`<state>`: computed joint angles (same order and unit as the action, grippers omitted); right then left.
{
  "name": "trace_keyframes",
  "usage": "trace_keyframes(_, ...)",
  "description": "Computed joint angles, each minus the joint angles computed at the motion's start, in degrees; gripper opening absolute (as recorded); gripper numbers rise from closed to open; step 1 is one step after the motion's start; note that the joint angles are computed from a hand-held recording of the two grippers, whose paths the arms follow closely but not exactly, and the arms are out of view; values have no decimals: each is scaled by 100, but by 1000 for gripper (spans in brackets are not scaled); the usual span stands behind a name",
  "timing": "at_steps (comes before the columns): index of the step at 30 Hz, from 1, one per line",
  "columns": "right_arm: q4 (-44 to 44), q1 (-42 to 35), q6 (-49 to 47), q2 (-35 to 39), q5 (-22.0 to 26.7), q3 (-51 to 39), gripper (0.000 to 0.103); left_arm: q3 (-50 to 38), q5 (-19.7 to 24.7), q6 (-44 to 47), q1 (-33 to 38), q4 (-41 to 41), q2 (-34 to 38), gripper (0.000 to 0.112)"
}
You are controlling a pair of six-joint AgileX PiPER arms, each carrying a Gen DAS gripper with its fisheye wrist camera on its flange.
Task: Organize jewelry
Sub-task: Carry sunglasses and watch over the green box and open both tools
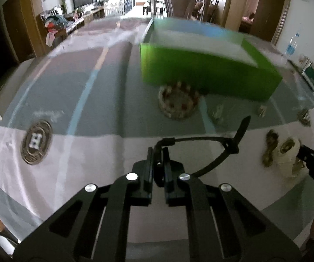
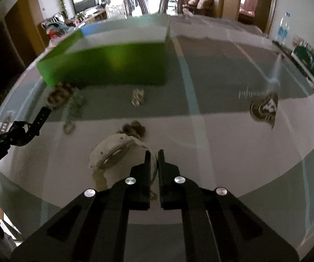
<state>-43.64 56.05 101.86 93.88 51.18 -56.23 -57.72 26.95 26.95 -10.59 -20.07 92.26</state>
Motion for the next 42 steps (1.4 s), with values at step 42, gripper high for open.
trace_keyframes(42,506,-2019,-2481,420,-598,-1958,44,-3956,913,-1102,-413,786,2182,53)
